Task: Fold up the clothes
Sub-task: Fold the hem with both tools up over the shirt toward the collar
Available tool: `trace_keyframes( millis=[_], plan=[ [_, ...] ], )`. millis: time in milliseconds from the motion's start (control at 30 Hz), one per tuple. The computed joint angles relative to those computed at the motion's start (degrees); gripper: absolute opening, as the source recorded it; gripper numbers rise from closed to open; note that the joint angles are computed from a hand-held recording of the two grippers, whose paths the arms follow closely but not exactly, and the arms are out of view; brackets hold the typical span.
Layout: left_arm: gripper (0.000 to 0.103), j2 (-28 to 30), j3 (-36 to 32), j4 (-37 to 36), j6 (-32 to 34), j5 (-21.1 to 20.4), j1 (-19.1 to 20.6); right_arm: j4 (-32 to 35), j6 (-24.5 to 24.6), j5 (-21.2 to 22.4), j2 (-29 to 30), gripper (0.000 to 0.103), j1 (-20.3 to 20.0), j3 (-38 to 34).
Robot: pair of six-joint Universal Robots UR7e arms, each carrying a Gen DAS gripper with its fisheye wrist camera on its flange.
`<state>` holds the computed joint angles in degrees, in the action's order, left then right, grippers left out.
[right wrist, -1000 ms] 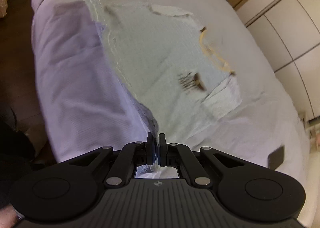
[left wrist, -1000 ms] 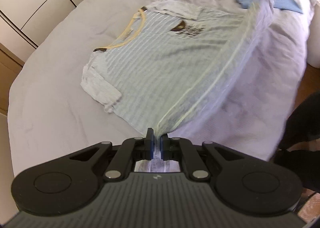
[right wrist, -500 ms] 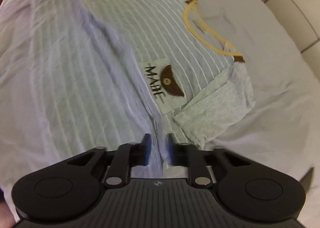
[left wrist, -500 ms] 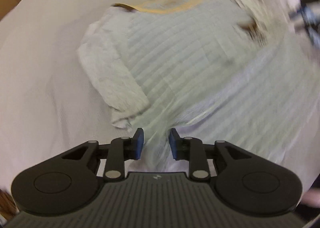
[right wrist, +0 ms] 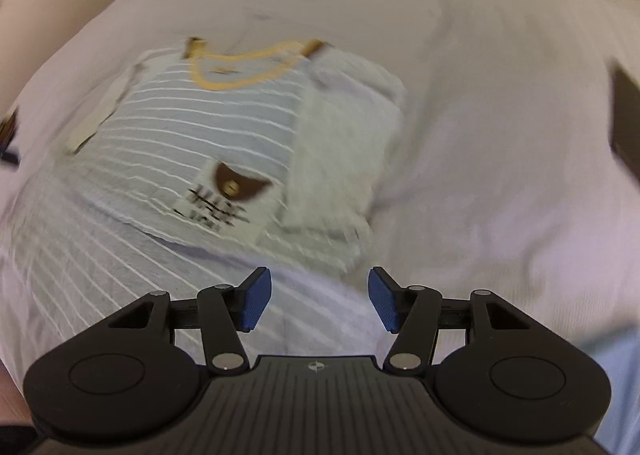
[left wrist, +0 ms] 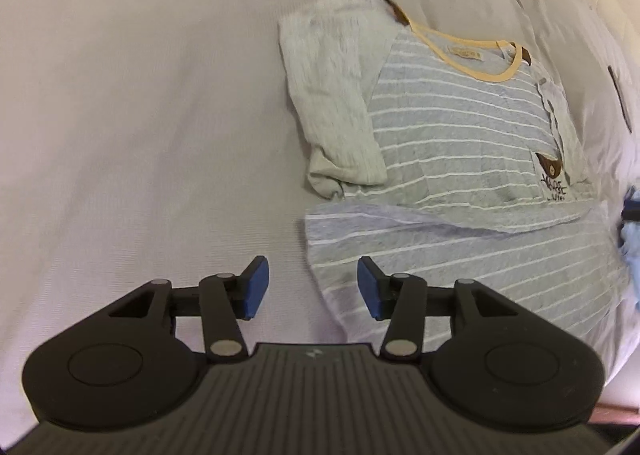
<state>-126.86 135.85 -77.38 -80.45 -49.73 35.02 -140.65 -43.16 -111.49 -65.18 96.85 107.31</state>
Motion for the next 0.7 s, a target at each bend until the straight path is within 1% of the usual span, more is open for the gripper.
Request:
trace_keyframes(
  millis=[67,100,133,233,333,433,533,600,633,667,700],
  plan=[
    [0.034,-0.08,1.91,-6.91,6.68,0.4,3.06,-1.62,1.1,-0.61,-0.31,0.065,-0.35,1.21],
    [0.026,0.35,2.3,-8.1,8.51,0.85,3.49,-2.63,1.17,-1.0,-0.43,0.067,-0.53,1.84],
    [0.015,0.68,2.63,-8.99,10.06,1.51,3.56,-3.66,1.19,-1.41,-0.54,0.067,-0.71,2.46],
    [0.005,0.79,3.42,-10.97,12.8,2.31,3.34,-5.12,2.89,-1.69,-0.43,0.067,-1.7,3.21],
    [0.001,0.83,3.91,-12.72,14.88,2.3,3.97,-6.75,4.66,-1.56,0.0,0.067,-3.07,3.59],
    [0.0,0.76,4.19,-13.28,16.13,2.53,4.37,-7.14,8.67,-0.42,1.06,0.067,-4.72,2.92],
    [0.0,0.32,4.57,-12.69,15.18,2.97,3.81,-5.79,12.73,1.8,1.42,0.065,-6.03,2.09],
    [0.0,-0.13,4.68,-10.93,12.93,3.33,2.49,-5.03,15.11,3.24,1.46,0.053,-6.75,1.73],
    [0.0,-0.38,4.55,-9.5,11.4,3.5,1.57,-4.68,16.29,3.96,1.48,0.035,-7.12,1.56],
    [0.0,-0.62,4.4,-8.07,9.87,3.65,0.64,-4.33,17.47,4.7,1.51,0.02,-7.47,1.36],
    [0.0,-0.89,4.22,-6.55,8.25,3.82,-0.37,-4.46,18.02,4.27,1.24,0.013,-7.29,1.53]
  ],
)
